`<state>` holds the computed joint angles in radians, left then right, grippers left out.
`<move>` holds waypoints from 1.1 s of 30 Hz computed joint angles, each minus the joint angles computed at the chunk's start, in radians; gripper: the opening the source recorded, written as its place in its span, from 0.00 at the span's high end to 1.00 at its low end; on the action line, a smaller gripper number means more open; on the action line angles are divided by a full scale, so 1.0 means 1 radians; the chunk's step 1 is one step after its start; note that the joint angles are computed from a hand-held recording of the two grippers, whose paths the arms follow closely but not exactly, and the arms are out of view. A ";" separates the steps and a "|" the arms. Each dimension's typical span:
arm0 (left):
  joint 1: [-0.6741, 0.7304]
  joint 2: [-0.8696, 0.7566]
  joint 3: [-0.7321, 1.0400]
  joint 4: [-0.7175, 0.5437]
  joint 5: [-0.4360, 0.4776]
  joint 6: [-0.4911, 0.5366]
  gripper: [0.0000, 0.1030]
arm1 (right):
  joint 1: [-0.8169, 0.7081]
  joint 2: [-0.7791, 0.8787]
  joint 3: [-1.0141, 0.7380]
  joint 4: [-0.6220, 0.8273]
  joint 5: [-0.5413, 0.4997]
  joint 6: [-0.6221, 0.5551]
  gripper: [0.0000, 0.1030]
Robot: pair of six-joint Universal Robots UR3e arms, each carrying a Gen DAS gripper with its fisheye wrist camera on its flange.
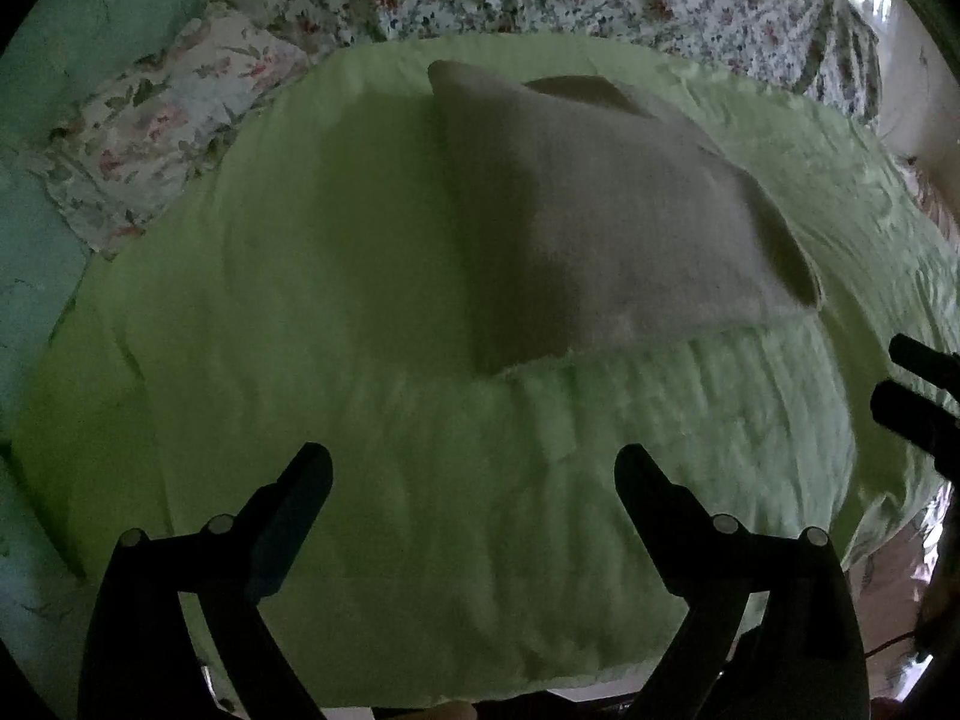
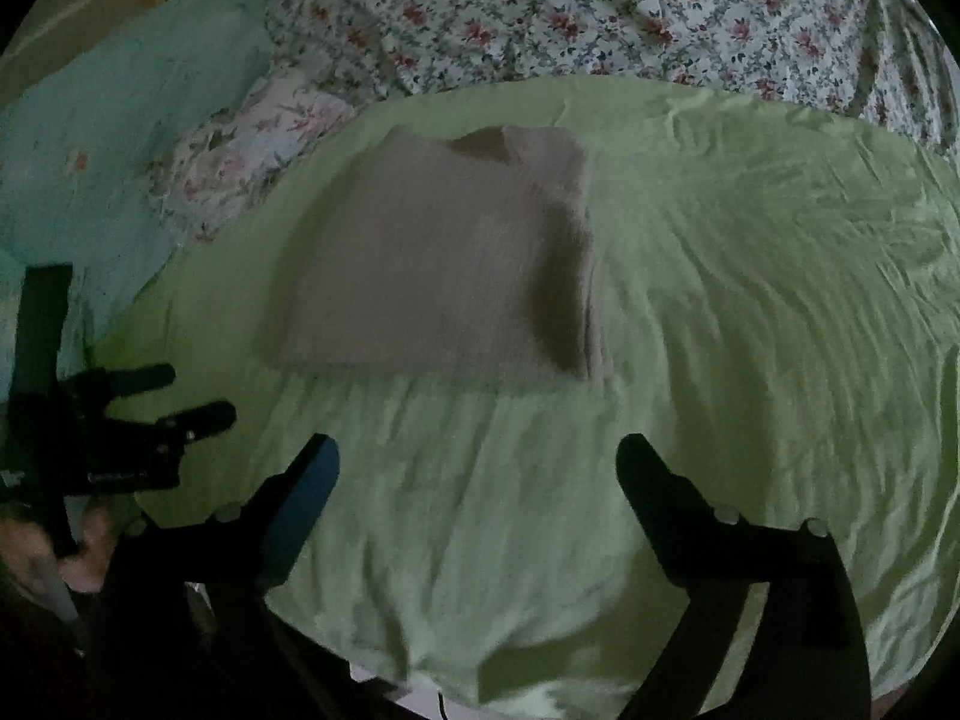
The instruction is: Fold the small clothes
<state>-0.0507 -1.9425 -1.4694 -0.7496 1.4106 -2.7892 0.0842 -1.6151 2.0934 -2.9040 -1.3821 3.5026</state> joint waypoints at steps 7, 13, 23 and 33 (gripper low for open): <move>0.009 0.075 -0.046 0.006 -0.001 0.014 0.07 | 0.025 -0.017 -0.028 0.048 -0.001 -0.010 0.05; 0.004 0.094 -0.005 0.004 0.011 0.016 0.04 | 0.054 -0.013 -0.117 0.096 -0.040 -0.057 0.01; -0.041 -0.022 0.118 0.032 0.085 -0.025 0.02 | 0.027 0.095 -0.194 0.103 -0.003 -0.050 0.01; -0.073 -0.154 0.238 0.016 0.142 -0.054 0.02 | -0.005 0.192 -0.267 0.120 0.038 -0.041 0.01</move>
